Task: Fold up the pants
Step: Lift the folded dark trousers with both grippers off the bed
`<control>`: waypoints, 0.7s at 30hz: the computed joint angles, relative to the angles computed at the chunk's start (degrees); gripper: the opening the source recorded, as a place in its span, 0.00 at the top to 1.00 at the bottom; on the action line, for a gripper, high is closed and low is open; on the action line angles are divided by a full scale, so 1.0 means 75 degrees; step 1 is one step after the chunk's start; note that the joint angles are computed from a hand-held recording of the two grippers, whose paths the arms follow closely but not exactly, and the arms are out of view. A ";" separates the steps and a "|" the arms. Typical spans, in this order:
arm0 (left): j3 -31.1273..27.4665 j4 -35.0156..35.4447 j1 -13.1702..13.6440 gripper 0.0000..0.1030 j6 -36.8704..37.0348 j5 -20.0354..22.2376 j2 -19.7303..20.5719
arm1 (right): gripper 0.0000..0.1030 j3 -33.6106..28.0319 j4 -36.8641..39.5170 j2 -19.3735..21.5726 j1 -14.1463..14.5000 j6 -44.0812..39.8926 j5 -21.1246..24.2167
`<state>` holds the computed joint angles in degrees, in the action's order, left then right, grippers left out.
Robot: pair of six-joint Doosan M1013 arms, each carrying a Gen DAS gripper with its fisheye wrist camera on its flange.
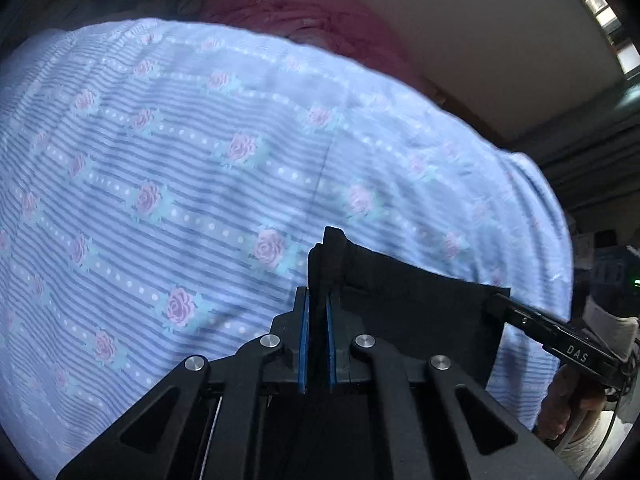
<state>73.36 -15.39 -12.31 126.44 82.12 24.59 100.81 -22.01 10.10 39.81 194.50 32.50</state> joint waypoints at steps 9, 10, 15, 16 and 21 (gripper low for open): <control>0.0489 0.0000 -0.0161 0.91 0.0172 -0.0307 -0.0531 | 0.87 -0.0384 0.0300 0.0037 0.0023 -0.0930 0.0726; 0.0485 -0.0231 -0.0072 0.91 0.0398 -0.0246 -0.0651 | 0.87 -0.0491 0.0055 0.0029 0.0123 -0.0905 0.0828; 0.0486 -0.0867 0.0398 0.91 0.1220 0.0040 -0.1219 | 0.87 -0.1387 -0.0793 0.0001 0.0687 -0.1430 0.2153; 0.0501 -0.0891 0.0487 0.91 0.1374 0.0101 -0.1357 | 0.87 -0.1592 -0.0798 0.0036 0.0779 -0.1697 0.2376; 0.0503 -0.1203 0.1227 0.91 0.1960 0.0540 -0.1906 | 0.87 -0.2527 -0.0616 0.0183 0.1303 -0.2658 0.2862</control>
<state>77.13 -24.41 -3.11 141.14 86.16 10.29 81.86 -26.63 11.48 49.58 174.56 53.96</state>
